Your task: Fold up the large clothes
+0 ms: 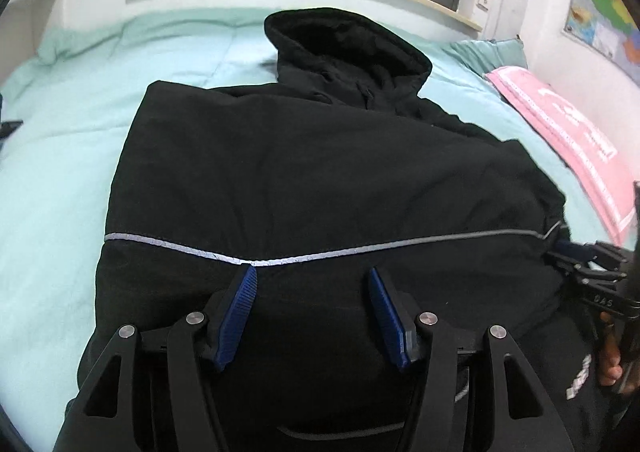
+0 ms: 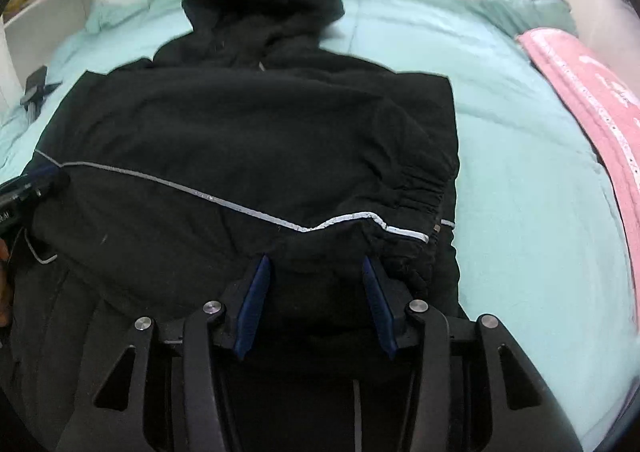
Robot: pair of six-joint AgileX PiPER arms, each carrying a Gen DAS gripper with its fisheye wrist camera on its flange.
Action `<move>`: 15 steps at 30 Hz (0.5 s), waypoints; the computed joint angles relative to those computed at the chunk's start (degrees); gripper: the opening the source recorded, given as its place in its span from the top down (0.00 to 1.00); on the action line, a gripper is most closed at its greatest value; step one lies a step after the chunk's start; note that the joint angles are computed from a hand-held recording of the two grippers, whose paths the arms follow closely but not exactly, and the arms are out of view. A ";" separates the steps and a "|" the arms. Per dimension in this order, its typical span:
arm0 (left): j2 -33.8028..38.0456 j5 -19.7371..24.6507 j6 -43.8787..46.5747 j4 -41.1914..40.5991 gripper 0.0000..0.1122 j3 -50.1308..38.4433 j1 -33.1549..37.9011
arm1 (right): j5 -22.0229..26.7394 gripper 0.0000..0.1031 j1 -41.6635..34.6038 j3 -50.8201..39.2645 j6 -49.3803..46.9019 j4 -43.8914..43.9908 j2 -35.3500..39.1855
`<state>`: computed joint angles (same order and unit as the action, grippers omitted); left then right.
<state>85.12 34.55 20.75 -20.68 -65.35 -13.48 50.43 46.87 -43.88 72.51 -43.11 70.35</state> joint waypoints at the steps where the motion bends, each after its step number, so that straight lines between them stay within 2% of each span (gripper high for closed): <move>1: -0.13 -1.75 1.34 -1.08 0.47 1.33 0.45 | -0.06 0.52 1.20 0.83 3.43 -2.91 0.58; 3: -0.69 -4.63 3.40 -3.47 0.47 3.66 0.68 | 1.45 0.52 4.12 2.16 8.90 -7.06 1.14; 5: -0.82 -5.42 7.79 -8.05 0.47 4.69 1.76 | 0.66 0.52 4.94 3.98 11.87 -8.65 -0.08; 6: -0.78 -5.00 10.73 -11.18 0.47 5.09 2.82 | -1.45 0.52 3.66 5.06 11.89 -8.20 -1.37; 9: 0.31 -2.08 18.84 -20.76 0.47 5.07 6.33 | -2.72 0.52 3.92 6.69 13.34 -7.29 -2.90; 12: 0.45 -2.39 18.49 -20.75 0.47 5.34 5.94 | -0.27 0.52 5.03 5.77 13.11 -7.33 -1.93; 15: 0.33 -2.91 16.82 -19.00 0.47 5.22 5.26 | -1.85 0.52 3.37 5.17 12.24 -7.24 -1.25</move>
